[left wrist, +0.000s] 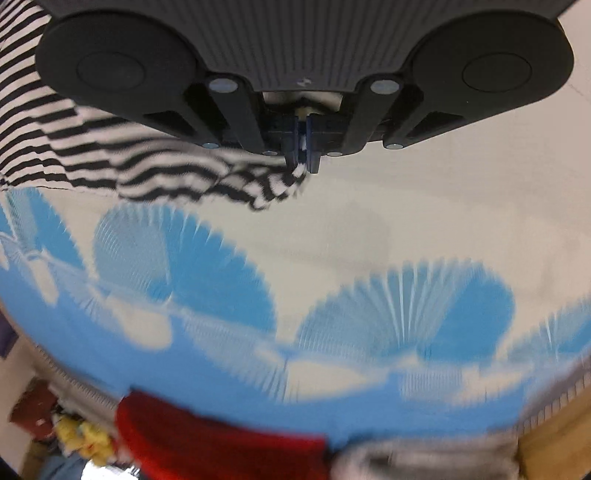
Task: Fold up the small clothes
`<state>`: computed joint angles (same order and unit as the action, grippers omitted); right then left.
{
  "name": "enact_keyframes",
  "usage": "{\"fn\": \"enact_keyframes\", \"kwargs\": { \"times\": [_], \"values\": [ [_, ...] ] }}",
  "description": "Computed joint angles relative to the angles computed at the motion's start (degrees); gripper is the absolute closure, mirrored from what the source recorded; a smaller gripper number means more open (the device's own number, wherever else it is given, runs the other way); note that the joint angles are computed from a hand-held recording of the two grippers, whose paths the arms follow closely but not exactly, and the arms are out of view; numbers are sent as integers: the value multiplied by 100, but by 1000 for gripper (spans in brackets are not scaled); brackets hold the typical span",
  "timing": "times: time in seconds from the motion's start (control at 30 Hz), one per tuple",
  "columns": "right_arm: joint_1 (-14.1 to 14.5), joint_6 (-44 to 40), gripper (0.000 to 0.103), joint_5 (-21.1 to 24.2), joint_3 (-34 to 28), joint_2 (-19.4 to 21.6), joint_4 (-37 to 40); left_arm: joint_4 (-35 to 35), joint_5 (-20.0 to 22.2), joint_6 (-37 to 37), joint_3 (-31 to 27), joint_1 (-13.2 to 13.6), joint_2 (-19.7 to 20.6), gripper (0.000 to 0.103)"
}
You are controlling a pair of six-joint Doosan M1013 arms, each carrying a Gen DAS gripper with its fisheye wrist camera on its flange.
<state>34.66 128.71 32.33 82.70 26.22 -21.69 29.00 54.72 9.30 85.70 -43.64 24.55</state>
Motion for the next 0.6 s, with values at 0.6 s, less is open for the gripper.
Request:
{"fn": "enact_keyframes", "kwargs": {
  "times": [0.6],
  "values": [
    [-234, -574, 70, 698, 389, -658, 1585, -226, 13, -429, 477, -360, -895, 65]
  ]
}}
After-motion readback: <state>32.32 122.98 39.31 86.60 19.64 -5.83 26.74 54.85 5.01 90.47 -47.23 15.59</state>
